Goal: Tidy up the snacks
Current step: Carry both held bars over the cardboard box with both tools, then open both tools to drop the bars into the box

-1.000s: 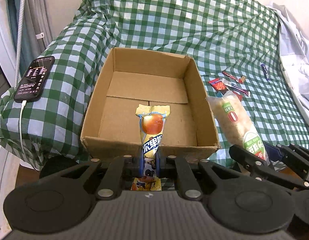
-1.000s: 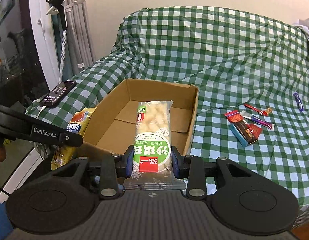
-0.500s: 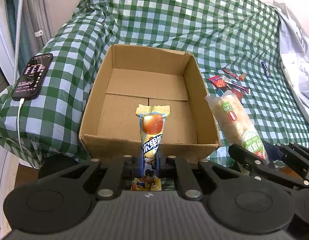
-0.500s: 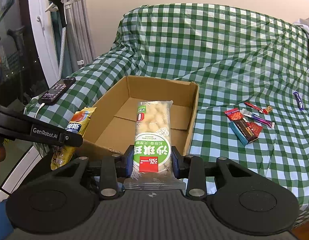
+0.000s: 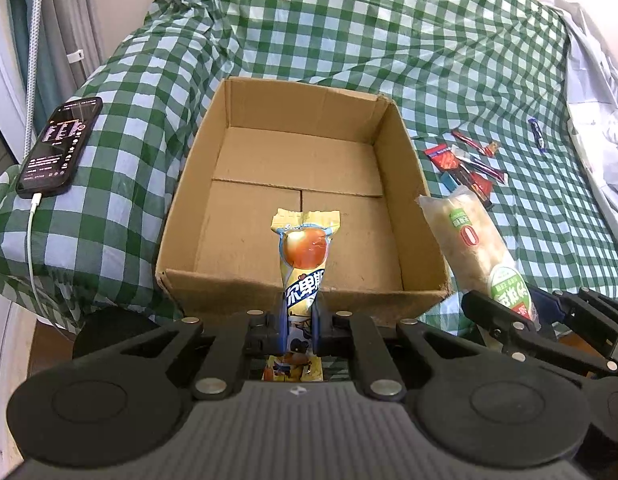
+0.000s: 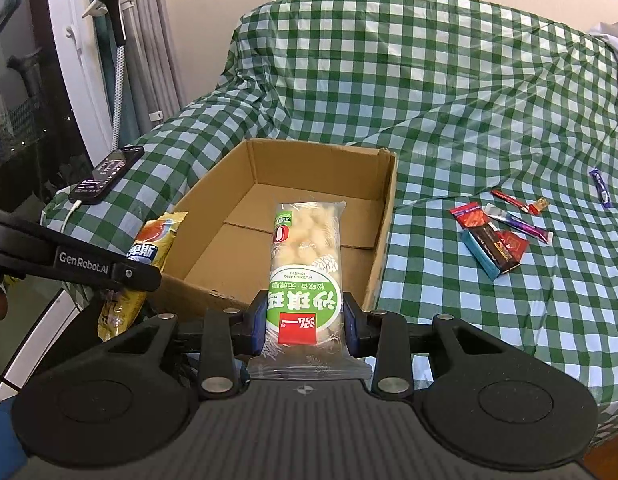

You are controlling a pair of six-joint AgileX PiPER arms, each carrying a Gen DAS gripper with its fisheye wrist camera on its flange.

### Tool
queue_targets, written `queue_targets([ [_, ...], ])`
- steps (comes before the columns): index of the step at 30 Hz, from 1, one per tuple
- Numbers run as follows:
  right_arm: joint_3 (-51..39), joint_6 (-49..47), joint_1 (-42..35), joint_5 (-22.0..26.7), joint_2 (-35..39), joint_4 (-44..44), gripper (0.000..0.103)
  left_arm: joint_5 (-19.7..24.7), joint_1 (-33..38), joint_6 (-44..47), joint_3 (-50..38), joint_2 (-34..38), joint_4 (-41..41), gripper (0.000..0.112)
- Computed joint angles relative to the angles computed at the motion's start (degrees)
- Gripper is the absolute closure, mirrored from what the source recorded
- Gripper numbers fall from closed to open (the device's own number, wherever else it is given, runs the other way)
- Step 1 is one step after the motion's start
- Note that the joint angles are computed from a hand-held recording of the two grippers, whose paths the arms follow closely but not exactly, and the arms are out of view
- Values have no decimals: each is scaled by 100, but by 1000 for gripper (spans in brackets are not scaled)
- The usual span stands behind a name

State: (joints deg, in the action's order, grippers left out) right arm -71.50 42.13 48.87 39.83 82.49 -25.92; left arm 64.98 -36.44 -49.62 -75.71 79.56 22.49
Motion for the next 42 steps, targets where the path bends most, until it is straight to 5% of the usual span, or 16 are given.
queue_targets([
  [10, -748, -588, -392, 27, 649, 512, 65, -306, 897, 503, -475, 392, -388, 100],
  [21, -2335, -1611, -838, 187, 2022, 1319, 65, -523, 1783, 1099, -1598, 1636, -765, 100],
  [42, -6532, -2915, -1648, 1536, 5345, 2343, 65, -147, 2498, 1944, -4289, 4541, -1210, 100],
])
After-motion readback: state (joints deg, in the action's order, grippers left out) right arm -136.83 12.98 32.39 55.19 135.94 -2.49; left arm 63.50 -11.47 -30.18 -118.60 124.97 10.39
